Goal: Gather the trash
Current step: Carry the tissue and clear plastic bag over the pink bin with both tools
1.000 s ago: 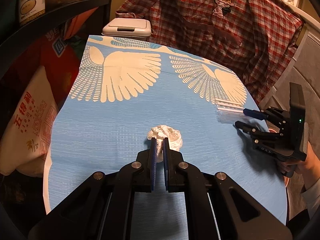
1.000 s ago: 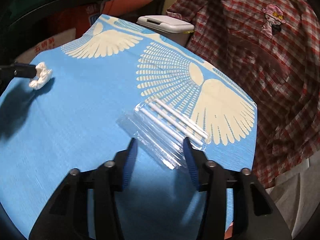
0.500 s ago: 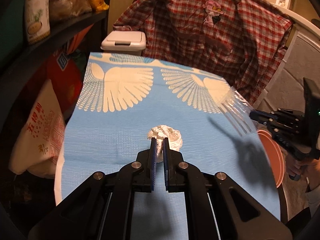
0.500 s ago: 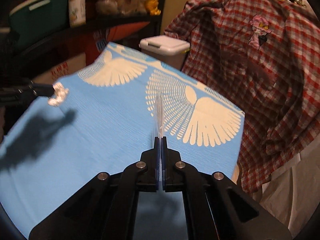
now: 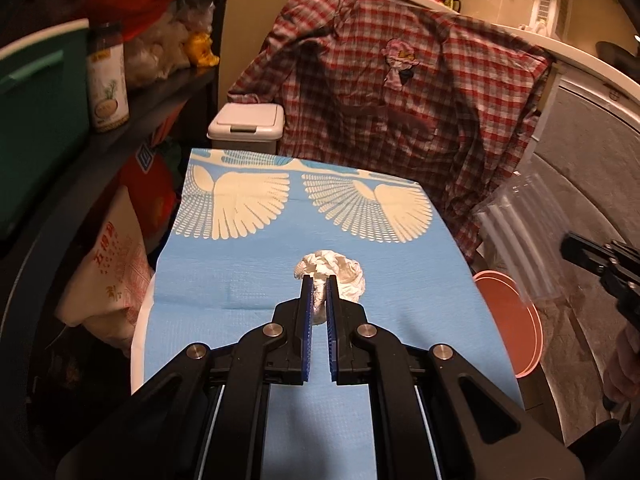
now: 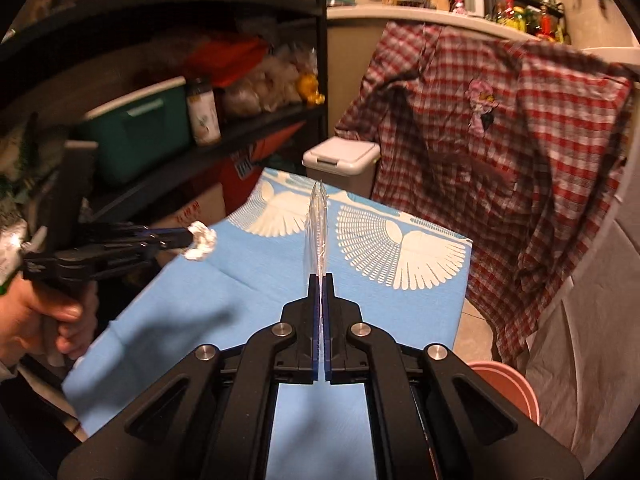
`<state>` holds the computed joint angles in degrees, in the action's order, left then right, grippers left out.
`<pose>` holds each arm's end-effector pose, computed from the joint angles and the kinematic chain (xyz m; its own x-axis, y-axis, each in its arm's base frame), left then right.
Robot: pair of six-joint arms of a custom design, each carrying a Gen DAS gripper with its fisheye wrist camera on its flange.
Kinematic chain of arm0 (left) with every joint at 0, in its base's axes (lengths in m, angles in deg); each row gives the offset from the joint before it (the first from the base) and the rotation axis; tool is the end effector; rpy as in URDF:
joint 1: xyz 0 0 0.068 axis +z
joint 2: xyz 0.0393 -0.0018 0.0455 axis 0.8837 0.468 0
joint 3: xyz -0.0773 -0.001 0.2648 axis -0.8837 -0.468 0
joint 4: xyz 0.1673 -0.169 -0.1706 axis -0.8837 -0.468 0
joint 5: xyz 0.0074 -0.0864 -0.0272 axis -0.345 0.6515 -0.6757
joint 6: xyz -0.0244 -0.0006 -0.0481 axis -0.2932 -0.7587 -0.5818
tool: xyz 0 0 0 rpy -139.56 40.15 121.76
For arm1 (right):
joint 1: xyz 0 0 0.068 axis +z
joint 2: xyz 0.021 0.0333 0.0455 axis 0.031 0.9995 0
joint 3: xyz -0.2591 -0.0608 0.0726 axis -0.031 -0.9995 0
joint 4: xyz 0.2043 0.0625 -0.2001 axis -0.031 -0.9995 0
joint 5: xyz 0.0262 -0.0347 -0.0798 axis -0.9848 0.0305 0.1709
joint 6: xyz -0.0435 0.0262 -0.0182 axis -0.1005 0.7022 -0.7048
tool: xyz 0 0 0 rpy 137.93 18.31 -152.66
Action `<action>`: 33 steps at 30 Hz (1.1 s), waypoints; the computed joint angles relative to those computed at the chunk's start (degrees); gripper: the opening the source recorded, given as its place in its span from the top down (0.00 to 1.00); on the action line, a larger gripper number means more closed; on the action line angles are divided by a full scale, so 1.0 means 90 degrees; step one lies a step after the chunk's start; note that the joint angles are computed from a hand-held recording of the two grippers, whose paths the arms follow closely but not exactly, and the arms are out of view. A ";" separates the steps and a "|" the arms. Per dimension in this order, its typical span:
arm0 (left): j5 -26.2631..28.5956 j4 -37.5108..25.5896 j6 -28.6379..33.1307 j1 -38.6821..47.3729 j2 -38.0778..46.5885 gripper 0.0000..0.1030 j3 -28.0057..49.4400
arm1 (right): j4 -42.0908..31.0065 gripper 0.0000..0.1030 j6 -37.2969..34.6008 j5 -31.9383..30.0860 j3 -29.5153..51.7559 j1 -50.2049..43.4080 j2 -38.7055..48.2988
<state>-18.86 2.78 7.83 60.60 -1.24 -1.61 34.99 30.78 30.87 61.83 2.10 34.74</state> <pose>0.2811 -0.0190 0.1291 -0.6878 0.0855 -0.7208 0.3048 0.9353 -0.1799 0.2071 0.0095 0.1671 -0.5729 -0.1628 -0.8033 -0.2875 0.9577 0.0109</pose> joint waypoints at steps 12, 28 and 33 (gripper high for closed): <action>-0.0292 -0.0473 -0.0280 -0.0607 -0.1462 0.94 -0.0482 | -0.0696 0.98 0.0152 -0.0463 -0.0875 -0.1350 -0.1828; -0.1096 -0.0004 -0.0897 -0.2116 -0.1116 0.94 -0.0415 | -0.0499 0.98 -0.0830 -0.1842 -0.0898 -0.3946 -0.1345; -0.1387 0.0332 -0.1205 -0.2885 -0.0546 0.94 -0.0192 | -0.0224 0.98 -0.1101 -0.2125 -0.0788 -0.4601 -0.0752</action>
<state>-31.35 5.77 -3.02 34.63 -6.16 -3.34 32.98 20.87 11.75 54.74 -39.31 27.97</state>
